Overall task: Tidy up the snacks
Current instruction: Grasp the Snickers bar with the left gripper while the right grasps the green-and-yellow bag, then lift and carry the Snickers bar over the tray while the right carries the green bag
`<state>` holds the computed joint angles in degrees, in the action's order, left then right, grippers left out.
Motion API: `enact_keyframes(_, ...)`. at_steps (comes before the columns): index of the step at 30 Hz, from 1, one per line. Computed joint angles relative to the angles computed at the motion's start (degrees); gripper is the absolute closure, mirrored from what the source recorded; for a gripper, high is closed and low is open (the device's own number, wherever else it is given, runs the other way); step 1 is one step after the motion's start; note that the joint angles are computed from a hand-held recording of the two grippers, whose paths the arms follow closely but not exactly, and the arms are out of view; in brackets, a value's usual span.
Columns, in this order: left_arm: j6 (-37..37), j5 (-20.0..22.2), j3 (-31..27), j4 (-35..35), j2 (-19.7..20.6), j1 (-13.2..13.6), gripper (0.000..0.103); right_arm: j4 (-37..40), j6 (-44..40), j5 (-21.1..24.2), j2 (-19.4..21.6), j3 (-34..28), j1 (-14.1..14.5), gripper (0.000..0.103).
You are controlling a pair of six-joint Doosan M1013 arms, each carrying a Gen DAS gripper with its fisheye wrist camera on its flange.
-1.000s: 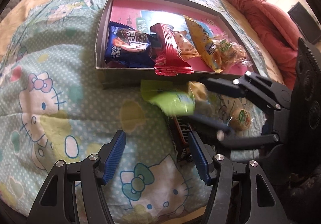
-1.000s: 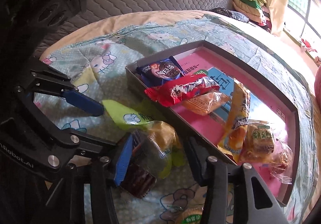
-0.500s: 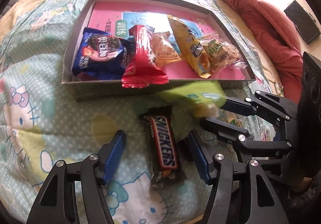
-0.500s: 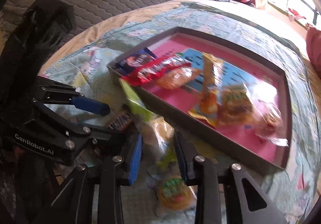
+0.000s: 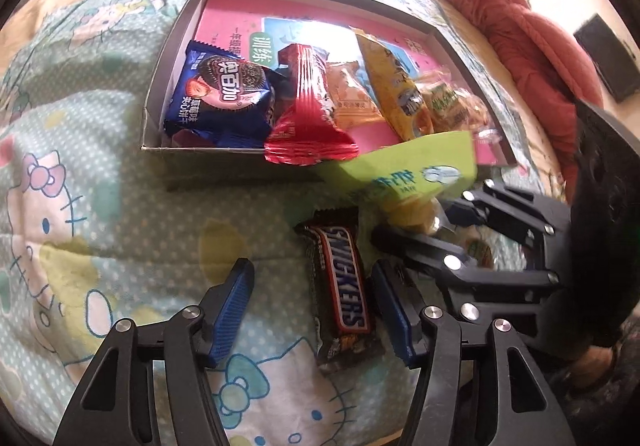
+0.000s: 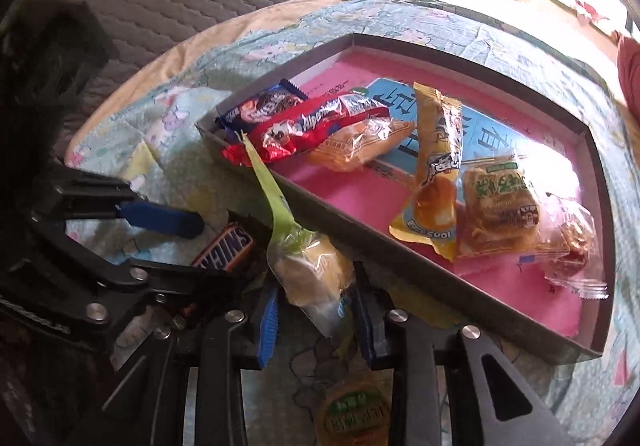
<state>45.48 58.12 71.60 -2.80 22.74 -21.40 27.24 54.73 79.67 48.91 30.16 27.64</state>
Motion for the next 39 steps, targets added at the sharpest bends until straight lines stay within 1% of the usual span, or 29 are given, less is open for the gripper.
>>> enact_keyframes(3, -0.9, 0.6, -0.6, 0.1, 0.5, 0.2, 0.042, 1.9, 1.6, -0.5, -0.4, 0.4, -0.6, 0.071)
enact_keyframes(5, -0.9, 2.6, -2.1, 2.3, 1.4, -0.4, 0.042, 2.7, 2.3, -0.7, -0.7, 0.7, -1.1, 0.071)
enact_keyframes(7, -0.7, 5.6, -4.0, 5.6, 2.7, -1.3, 0.044, 3.8, 2.5, -1.5, -1.3, 1.5, -1.5, 0.071)
enact_keyframes(9, -0.8, 6.8, -4.7, 7.4, 3.2, -1.8, 0.050, 5.0, 2.6, -1.7, -1.7, 2.0, -1.8, 0.071)
enact_keyframes(10, -0.9, 7.3, -5.0, 8.5, 3.3, -2.0, 0.060, 5.5, 2.6, -2.1, -1.9, 2.4, -1.9, 0.071)
enact_keyframes(11, -0.7, 7.6, -5.3, 9.4, 3.5, -2.3, 0.067, 6.0, 2.8, -2.0, -1.9, 2.2, -2.0, 0.071)
enact_keyframes(12, -0.4, 7.9, -5.6, 10.2, 3.7, -2.4, 0.070, 6.2, 3.0, -2.0, -1.9, 2.1, -2.0, 0.071)
enact_keyframes(16, -0.1, 6.1, -4.5, 9.5, 3.1, -2.2, 0.073, 8.3, 5.0, -1.8, -1.6, 1.7, -2.6, 0.071)
enact_keyframes(20, -0.5, 2.7, -2.2, 9.1, 1.3, -1.8, 0.073, 9.4, 5.2, -2.4, -1.9, 2.0, -2.9, 0.071)
enact_keyframes(24, -0.7, -1.0, 0.5, 10.1, -1.0, -2.0, 0.073, 11.3, 5.8, -1.8, -1.7, 1.7, -3.2, 0.071)
enact_keyframes(26, -0.8, -0.9, 0.6, 10.9, -1.5, -2.3, 0.073, 11.6, 5.4, -2.3, -2.0, 2.1, -3.3, 0.071)
enact_keyframes(29, -1.4, -2.1, 1.9, 11.3, -2.6, -2.4, 0.073, 12.7, 6.0, -2.4, -2.0, 2.2, -3.5, 0.071)
enact_keyframes(32, -2.7, -2.5, 2.8, 13.5, -3.7, -3.2, 0.073, 13.5, 6.3, -3.6, -2.5, 2.9, -3.8, 0.071)
enact_keyframes(39, -4.1, -3.4, 1.6, 16.3, -3.6, -3.3, 0.073, 14.5, 7.2, -6.4, -3.2, 3.9, -4.4, 0.071)
